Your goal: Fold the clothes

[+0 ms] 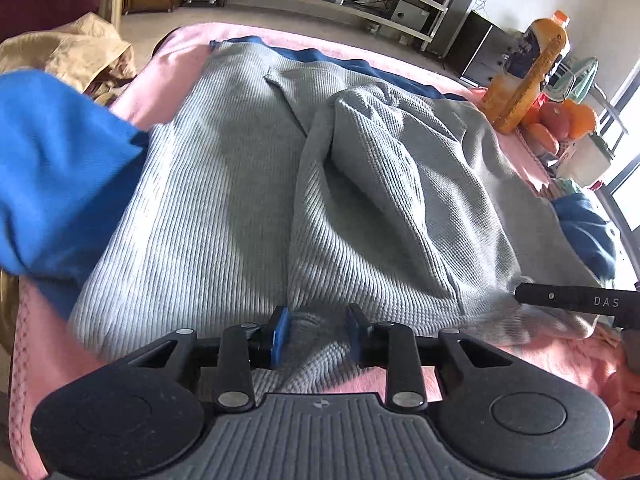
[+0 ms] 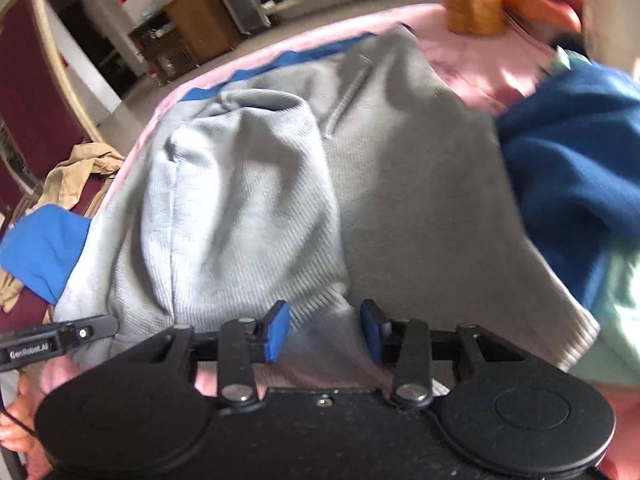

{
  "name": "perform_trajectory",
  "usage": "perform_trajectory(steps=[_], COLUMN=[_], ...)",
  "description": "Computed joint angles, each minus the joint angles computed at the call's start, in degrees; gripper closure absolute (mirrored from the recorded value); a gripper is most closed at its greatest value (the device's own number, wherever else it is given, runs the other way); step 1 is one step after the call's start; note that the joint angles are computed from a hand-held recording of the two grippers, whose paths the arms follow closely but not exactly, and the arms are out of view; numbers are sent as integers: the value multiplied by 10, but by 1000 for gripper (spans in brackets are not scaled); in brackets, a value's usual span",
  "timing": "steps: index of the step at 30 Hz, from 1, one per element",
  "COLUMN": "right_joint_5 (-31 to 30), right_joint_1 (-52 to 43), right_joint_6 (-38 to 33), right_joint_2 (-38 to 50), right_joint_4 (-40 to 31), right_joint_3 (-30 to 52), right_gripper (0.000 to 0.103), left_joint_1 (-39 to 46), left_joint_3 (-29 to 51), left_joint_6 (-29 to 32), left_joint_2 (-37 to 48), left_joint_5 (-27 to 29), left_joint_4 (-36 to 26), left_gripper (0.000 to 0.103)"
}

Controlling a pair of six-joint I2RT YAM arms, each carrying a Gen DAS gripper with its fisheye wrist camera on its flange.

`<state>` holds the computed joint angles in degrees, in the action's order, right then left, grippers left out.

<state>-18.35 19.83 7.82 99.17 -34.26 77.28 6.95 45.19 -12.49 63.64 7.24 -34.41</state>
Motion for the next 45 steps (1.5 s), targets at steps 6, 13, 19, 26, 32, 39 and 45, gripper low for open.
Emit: perform_trajectory(steps=[6,13,19,26,32,39,45], right_joint_5=[-21,-68,-102,-52,95,148,24], right_joint_1=[-8,-46,-72,-131,-60,-28,-81], right_joint_6=[-7,-9,-36,78,-30,-88,-18], right_joint_2=[-66,-89,-89,-121,-56,-68,-68], right_joint_4=[20,-114,-122,-19,-119,-173,-129], right_joint_3=[-41,-33,-31,-66,-11,4,108], right_gripper=[95,95,71,78,79,79,74], left_joint_1=[-21,-8,66,85,-62,-53,63], left_joint_3=[-23,-29,-24,-20,2,24,103], left_joint_6=[54,88,83,37,62,91,119], left_joint_2=[-82,-114,-150,-113,-34,-68,-74], left_joint_5=[-13,-14,56,23,-168,-141,-51], left_joint_4=[-7,-107,-123,-63,-105,-152,-113], left_gripper=[100,95,92,92,91,92,90])
